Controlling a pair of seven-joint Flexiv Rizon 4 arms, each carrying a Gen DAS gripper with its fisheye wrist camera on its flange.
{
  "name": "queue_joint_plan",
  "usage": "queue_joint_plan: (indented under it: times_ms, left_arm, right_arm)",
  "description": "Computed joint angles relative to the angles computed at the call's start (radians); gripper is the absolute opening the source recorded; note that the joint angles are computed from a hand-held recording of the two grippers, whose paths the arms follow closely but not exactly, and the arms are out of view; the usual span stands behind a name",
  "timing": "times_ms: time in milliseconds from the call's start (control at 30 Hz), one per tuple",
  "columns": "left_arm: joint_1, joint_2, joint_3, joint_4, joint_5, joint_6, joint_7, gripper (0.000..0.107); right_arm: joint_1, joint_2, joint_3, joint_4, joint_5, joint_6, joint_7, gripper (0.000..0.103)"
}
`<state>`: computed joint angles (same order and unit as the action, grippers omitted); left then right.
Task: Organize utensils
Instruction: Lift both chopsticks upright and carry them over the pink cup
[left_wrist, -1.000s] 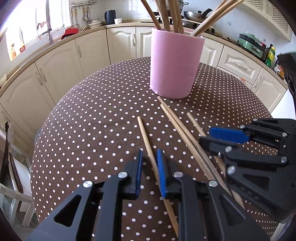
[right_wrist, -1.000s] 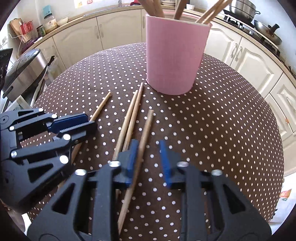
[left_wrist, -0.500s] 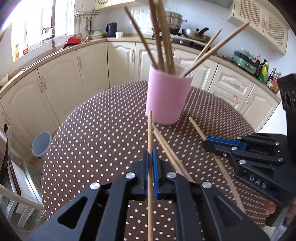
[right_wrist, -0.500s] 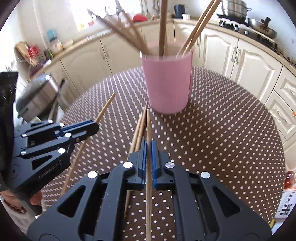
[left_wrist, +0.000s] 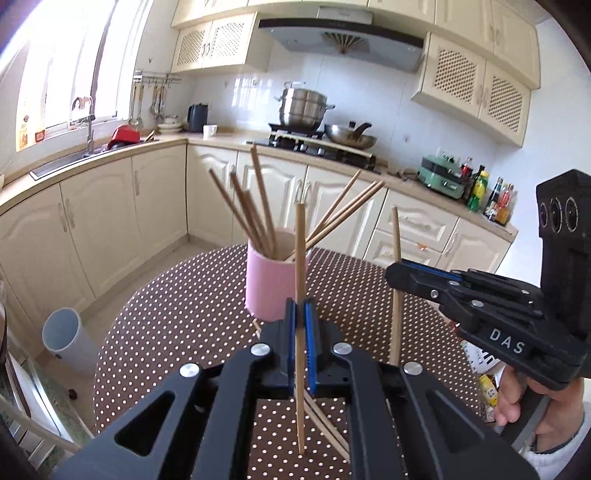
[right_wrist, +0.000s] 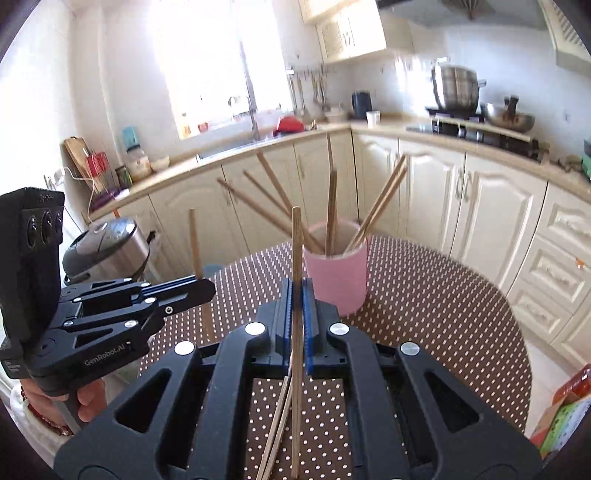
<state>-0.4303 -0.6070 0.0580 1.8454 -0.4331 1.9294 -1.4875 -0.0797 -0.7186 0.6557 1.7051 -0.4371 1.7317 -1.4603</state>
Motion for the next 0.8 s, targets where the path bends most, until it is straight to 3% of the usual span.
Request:
queue_joint_plan:
  times_ms: [267,533,800]
  left_arm:
    - [-0.022,-0.004,0.002,-0.014,-0.025,0.060,0.017,0.006]
    - [-0.013,-0.008,-0.015,-0.057,-0.050,0.121,0.048,0.006]
    - [-0.031,-0.050,-0.010,-0.176,-0.149,0.222,0.155,0.006]
  right_arm:
    - [-0.010,0.020,-0.026,0.022,-0.035,0.103,0.058,0.006]
    - [0.080,0.038,-0.174,0.003,-0.054,0.226,0.136,0.006]
    - [0.157,0.032,-0.295,-0.086,-0.077,0.288,0.220,0.006]
